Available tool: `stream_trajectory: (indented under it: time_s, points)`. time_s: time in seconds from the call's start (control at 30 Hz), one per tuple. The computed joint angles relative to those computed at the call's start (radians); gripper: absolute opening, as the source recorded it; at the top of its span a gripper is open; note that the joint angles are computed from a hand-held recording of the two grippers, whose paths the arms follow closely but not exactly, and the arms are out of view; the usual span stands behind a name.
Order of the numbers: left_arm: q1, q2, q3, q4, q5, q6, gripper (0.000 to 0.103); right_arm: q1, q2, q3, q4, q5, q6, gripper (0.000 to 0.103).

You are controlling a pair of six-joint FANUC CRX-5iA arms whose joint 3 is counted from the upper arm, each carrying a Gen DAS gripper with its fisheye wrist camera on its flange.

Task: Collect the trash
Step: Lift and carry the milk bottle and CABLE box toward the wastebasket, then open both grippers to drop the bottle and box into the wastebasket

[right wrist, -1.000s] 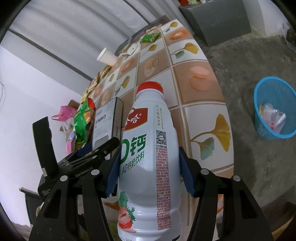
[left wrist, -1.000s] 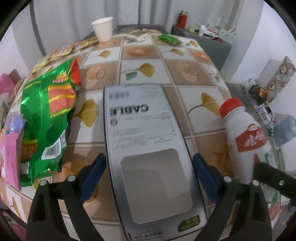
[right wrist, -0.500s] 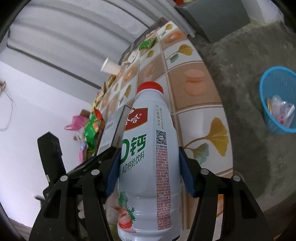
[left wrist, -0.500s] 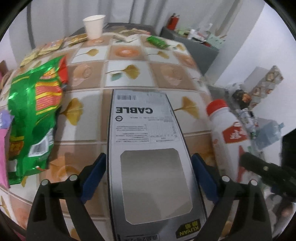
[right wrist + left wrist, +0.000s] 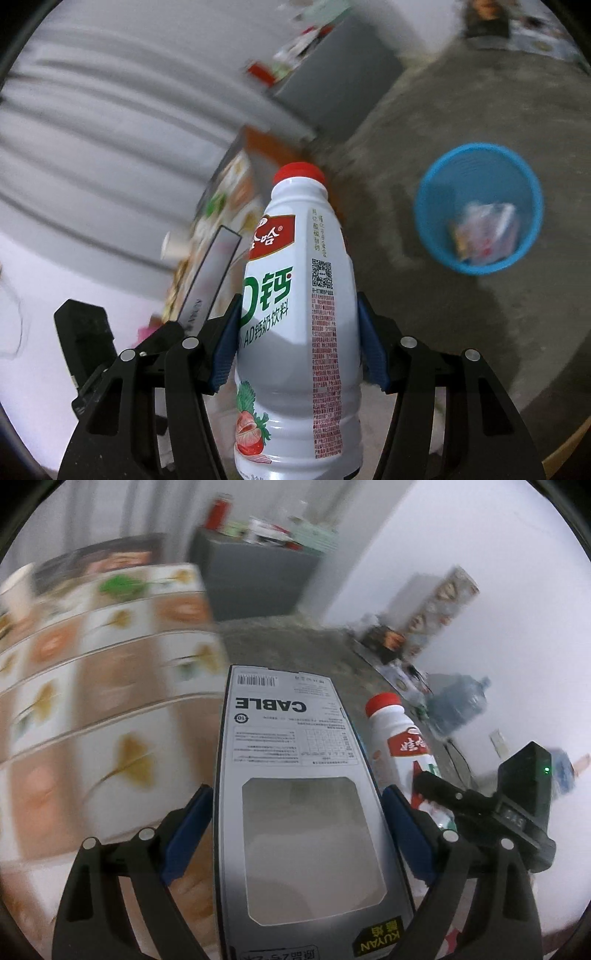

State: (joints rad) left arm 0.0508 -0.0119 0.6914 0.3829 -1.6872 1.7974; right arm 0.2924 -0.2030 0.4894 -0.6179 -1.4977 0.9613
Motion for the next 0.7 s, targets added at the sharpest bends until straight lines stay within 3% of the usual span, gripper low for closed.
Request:
stream_trajectory:
  time_s: [0.23, 0.3, 0.37, 0.43, 0.5, 0.7]
  points:
    - [-0.136, 0.342, 0.285, 0.040, -0.033, 0.051, 0.091, -0.130, 0.090, -0.019, 0.043, 0.027, -0.033, 0.057]
    - [-0.164, 0.484, 0.433, 0.046, -0.082, 0.077, 0.091, -0.152, 0.130, -0.025, 0.047, 0.050, -0.054, 0.066]
    - [-0.167, 0.559, 0.482, 0.067, -0.078, 0.101, 0.092, -0.172, 0.157, -0.061, 0.065, 0.102, -0.068, 0.071]
    - [-0.164, 0.580, 0.473, 0.075, -0.053, 0.139, 0.091, -0.160, 0.163, -0.099, 0.123, 0.128, -0.108, 0.071]
    - [-0.151, 0.535, 0.372, 0.108, 0.005, 0.148, 0.091, -0.168, 0.146, -0.138, 0.126, 0.130, -0.139, 0.070]
    - [-0.100, 0.371, 0.158, 0.153, 0.090, 0.040, 0.091, -0.143, 0.052, -0.216, 0.151, 0.110, -0.119, 0.070]
